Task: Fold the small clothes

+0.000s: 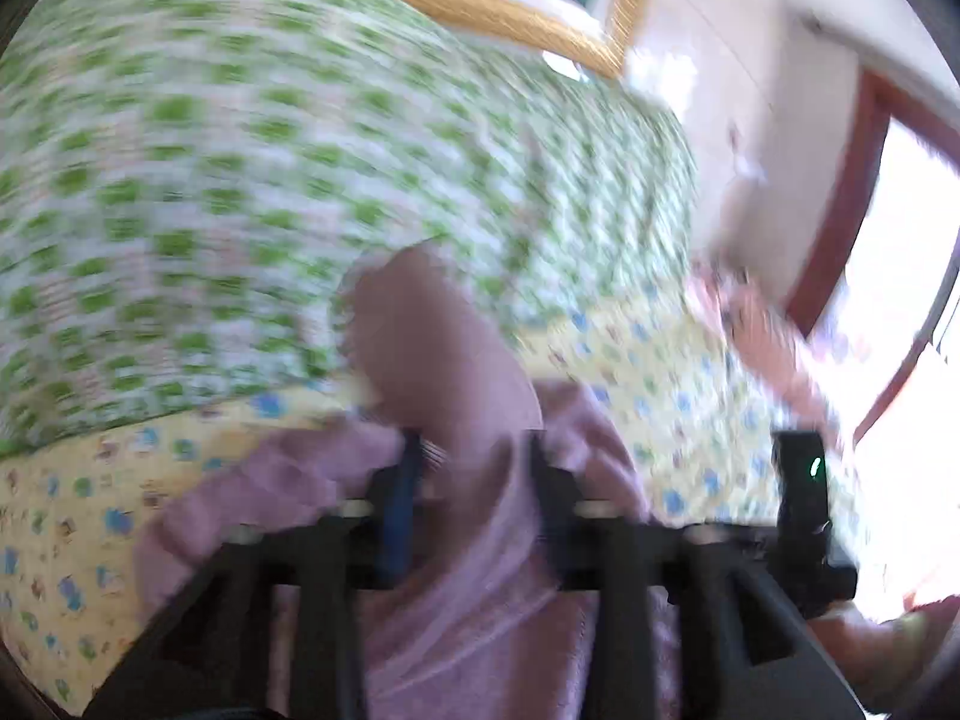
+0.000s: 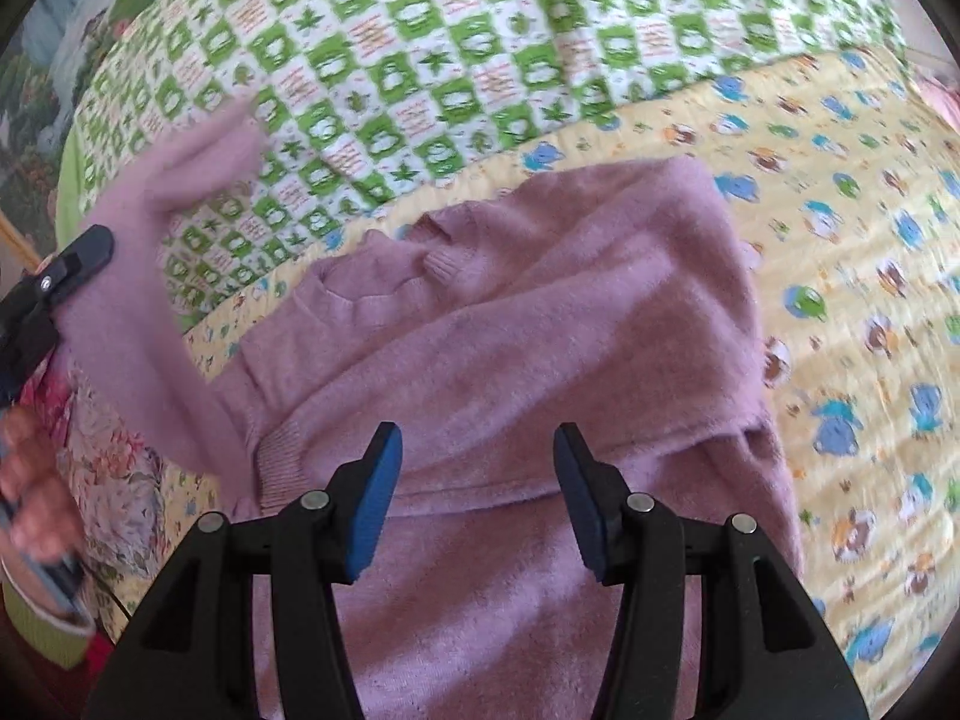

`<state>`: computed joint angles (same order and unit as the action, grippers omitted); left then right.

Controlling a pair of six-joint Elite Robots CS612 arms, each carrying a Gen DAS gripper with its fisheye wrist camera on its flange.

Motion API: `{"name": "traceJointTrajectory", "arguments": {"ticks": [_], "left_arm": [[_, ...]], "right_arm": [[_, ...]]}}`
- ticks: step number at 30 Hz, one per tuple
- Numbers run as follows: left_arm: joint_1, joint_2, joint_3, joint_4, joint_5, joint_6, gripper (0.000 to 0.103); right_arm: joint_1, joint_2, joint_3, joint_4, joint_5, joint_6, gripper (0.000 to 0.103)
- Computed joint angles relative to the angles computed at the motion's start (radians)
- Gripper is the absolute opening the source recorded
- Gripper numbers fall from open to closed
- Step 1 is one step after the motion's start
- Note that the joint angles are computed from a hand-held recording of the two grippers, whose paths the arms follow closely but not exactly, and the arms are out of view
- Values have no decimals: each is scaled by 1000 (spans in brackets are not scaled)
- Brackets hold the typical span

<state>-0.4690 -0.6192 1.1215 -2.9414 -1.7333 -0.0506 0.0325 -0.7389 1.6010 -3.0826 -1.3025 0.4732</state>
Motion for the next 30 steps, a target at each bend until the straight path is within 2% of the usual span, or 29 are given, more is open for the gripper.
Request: {"name": "traceJointTrajectory", "arguments": {"ticks": [1, 3, 6, 12, 15, 17, 20, 23, 25, 27, 28, 30], "left_arm": [[-13, 2, 1, 27, 36, 8, 66], [-23, 7, 12, 77, 62, 0, 65], [-15, -8, 76, 97, 74, -28, 65], [17, -46, 230, 119, 189, -95, 65], [26, -62, 285, 142, 229, -88, 65], [22, -65, 303, 159, 270, -56, 65], [0, -50, 312, 157, 392, -18, 65], [-24, -22, 278, 137, 521, 6, 65], [-38, 0, 248, 138, 614, 10, 66], [-44, 22, 211, 182, 695, -32, 67], [-40, 28, 197, 211, 706, -80, 67], [-22, 25, 182, 278, 697, -215, 67]], "right_arm": [[-2, -2, 5, 2, -1, 6, 54], [-9, -9, 18, 8, -11, 14, 54], [-16, -12, 31, 8, -20, 18, 54], [-28, 5, 21, 14, -23, 43, 54], [-34, 15, 4, 19, -30, 56, 54], [-38, 20, -7, 20, -39, 60, 54], [-40, 26, -26, 25, -89, 36, 54], [-39, 37, -56, 57, -167, -16, 55], [-36, 49, -83, 95, -230, -59, 61], [-34, 65, -114, 137, -271, -112, 63], [-35, 71, -124, 148, -272, -130, 63], [-38, 85, -146, 181, -230, -170, 63]]}}
